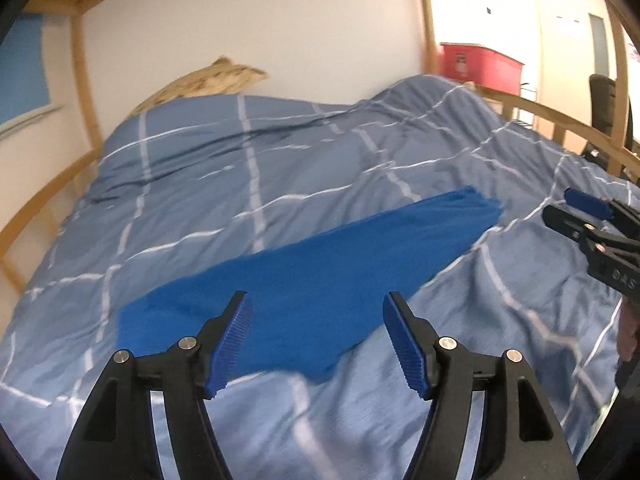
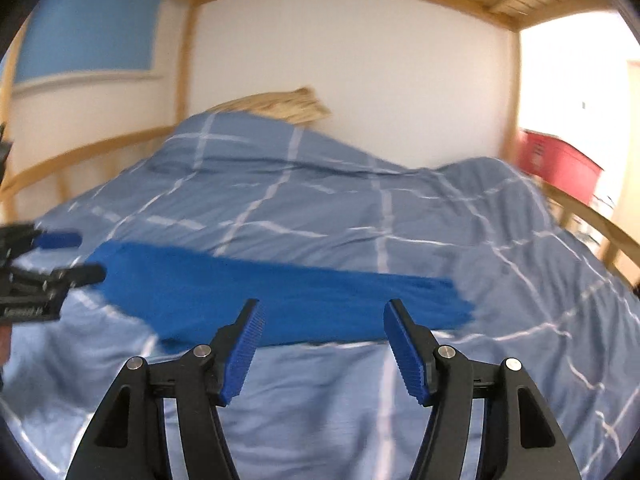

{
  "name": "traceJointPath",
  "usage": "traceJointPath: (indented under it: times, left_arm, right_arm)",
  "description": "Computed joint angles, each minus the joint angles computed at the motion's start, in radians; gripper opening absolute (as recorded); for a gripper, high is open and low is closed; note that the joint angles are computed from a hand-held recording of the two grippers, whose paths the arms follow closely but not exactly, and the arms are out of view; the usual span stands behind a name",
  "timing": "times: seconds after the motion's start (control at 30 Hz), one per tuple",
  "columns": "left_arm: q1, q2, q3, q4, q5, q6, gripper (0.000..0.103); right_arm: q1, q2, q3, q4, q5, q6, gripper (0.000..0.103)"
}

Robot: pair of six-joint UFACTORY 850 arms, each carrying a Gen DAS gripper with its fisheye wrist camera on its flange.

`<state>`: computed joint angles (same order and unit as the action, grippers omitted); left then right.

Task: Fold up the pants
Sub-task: 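Fold the pants over with both grippers and release them, then grasp the folded pants edge with the right gripper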

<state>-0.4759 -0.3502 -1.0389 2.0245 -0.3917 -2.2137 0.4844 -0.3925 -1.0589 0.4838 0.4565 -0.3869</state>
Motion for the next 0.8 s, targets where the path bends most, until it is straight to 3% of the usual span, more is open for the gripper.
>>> traceJointPath:
  times: [0.3,0.43,0.6,0.8]
  left_arm:
    - [-0.069,-0.262,-0.337,-0.179,0.054,0.212,0.069]
    - [-0.073,-0.369,-0.488,-0.331,0.092,0.373,0.069]
    - [-0.060,-0.503,-0.684,-0.649,0.138,0.680,0.069]
    - [-0.055,-0.610,-0.835,-0.901,0.104,0.931,0.069]
  right_arm:
    - [-0.200,-0.109,-0.095,-0.263,-0.060,0.398,0.063]
    - [-0.270,-0.194,-0.184,-0.470,-0.118,0.676,0.055]
    - [-0.325,-0.306,-0.317,-0.886,-0.157,1.180,0.054]
    - [-0.361,-0.432,-0.454,-1.320,-0.111,1.806,0.055]
